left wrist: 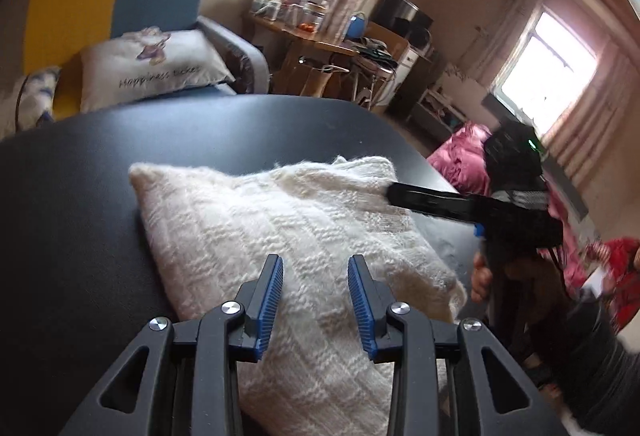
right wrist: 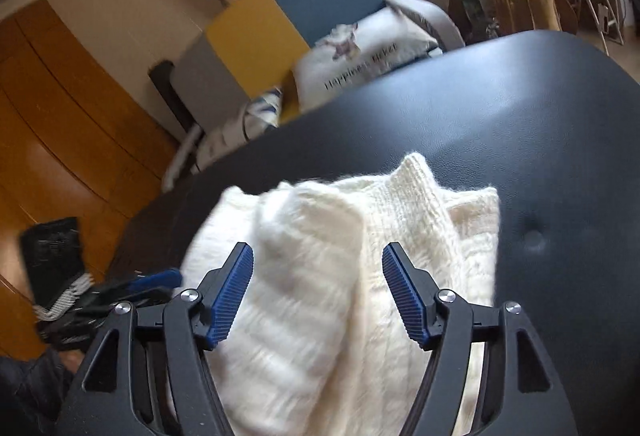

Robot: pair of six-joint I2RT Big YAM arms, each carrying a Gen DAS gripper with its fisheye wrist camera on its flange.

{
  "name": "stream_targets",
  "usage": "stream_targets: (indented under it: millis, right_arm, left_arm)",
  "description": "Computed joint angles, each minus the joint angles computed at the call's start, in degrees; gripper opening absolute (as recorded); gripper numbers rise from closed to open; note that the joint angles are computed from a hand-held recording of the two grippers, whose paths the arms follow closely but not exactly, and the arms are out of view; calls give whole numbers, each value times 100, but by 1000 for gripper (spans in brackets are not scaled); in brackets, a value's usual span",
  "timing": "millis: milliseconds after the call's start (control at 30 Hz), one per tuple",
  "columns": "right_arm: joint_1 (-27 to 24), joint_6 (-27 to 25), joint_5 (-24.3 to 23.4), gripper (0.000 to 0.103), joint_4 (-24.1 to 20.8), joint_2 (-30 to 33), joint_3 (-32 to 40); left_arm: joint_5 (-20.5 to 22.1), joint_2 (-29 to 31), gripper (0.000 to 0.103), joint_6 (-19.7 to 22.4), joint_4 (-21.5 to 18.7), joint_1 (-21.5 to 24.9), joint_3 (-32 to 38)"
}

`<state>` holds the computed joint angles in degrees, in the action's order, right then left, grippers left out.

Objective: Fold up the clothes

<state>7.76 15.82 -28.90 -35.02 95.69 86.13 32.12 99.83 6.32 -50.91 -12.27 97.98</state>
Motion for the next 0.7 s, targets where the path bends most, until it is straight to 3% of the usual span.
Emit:
stream_targets:
  millis: [33, 67, 167, 300, 533, 567, 600, 667, 700]
  right_arm:
    - [31, -122, 163, 46, -97, 85, 122]
    - [59, -258, 196, 16, -185, 136, 230]
    - [180, -655, 445, 15, 126, -44, 117]
    - [240, -1016, 1191, 15, -706, 277, 341]
    - [-104, -183, 266, 23, -22, -97, -276]
    - [-157, -132, 32, 30, 90, -229, -400]
    - [-207, -81, -195, 45, 202, -362, -524]
    - [-249, -172, -453, 65, 317, -682, -839]
    - [-282, -216, -600, 70, 280, -793, -948]
  left_arm:
    - [-53, 41, 34, 91, -55, -41, 43]
    - [-75, 83, 34, 134, -123, -69, 64]
    - [-117, 186, 36, 233, -269, -141, 96]
    - [-19, 148, 36, 157, -77, -154, -100]
    - [-275, 188, 38, 222, -196, -228, 7]
    - [-262, 217, 38, 217, -238, -214, 53]
    - [-236, 243, 38, 202, -272, -202, 92]
    - [-196, 259, 38, 191, -288, -189, 103]
    - [-201, 255, 38, 198, -281, -189, 93]
